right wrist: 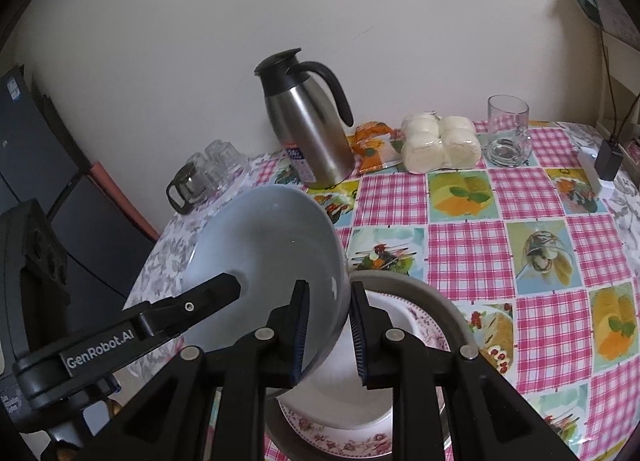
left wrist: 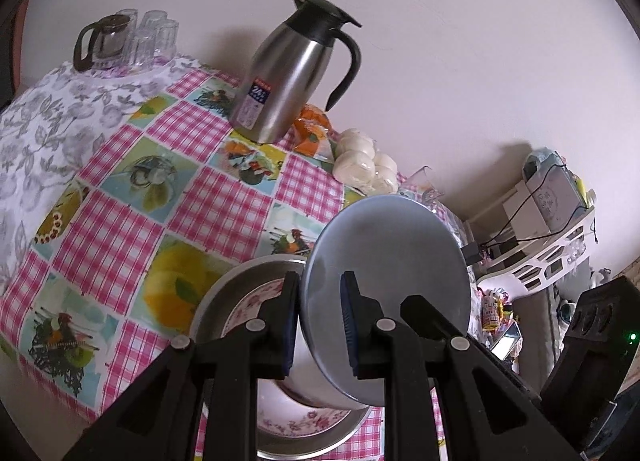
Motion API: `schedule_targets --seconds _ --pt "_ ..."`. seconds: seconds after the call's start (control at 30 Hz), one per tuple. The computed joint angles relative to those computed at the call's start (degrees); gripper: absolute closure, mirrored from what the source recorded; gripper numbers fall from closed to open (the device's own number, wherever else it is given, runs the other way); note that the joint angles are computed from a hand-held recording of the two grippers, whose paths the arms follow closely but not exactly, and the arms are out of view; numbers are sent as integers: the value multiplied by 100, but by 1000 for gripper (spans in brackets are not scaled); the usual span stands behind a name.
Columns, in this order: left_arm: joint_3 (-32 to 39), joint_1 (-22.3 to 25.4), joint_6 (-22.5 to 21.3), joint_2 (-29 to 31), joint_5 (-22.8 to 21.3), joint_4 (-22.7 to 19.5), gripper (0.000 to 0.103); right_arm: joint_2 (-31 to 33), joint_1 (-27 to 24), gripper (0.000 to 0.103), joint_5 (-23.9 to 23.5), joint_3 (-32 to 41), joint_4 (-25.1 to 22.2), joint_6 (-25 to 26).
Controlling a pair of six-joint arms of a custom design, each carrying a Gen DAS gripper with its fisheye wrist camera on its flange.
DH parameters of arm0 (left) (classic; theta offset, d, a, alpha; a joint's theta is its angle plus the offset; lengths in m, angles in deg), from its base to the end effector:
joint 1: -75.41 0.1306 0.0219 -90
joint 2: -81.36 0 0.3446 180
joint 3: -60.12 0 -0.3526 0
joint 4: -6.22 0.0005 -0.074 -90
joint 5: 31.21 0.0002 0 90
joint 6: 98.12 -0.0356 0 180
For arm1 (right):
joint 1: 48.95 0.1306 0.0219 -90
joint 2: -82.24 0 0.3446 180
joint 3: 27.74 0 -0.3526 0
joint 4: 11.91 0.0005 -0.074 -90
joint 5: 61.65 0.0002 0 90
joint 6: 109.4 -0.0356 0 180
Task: Organize plates and bowls
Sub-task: 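Lower the plain white bowl into the white square bowl with both tools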
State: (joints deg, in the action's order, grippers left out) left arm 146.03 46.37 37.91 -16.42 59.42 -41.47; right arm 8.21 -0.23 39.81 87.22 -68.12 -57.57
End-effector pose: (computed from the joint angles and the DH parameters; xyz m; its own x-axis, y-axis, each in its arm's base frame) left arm 0.3544 -0.1978 0.4184 -0.7760 -0.3923 -0.4939 -0.0953 0.8470 -0.5230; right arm 0.3612 0.3999 0.4369 -0.7808 0.0286 -0.6241 -0.2098 0.9289 0.3051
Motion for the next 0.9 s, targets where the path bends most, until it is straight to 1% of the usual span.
schedule_targets --seconds 0.23,0.6,0.73,0.9 --pt "-273 45 15 -178 75 66 83 113 47 80 -92 50 -138 -5" --pt "-196 -53 -107 -34 147 8 83 122 85 80 104 15 -389 -10" --pt "-60 -169 -209 123 88 -146 83 186 95 80 252 119 -669 67" --pt "50 -257 -280 276 55 -311 78 230 46 79 184 98 -874 93"
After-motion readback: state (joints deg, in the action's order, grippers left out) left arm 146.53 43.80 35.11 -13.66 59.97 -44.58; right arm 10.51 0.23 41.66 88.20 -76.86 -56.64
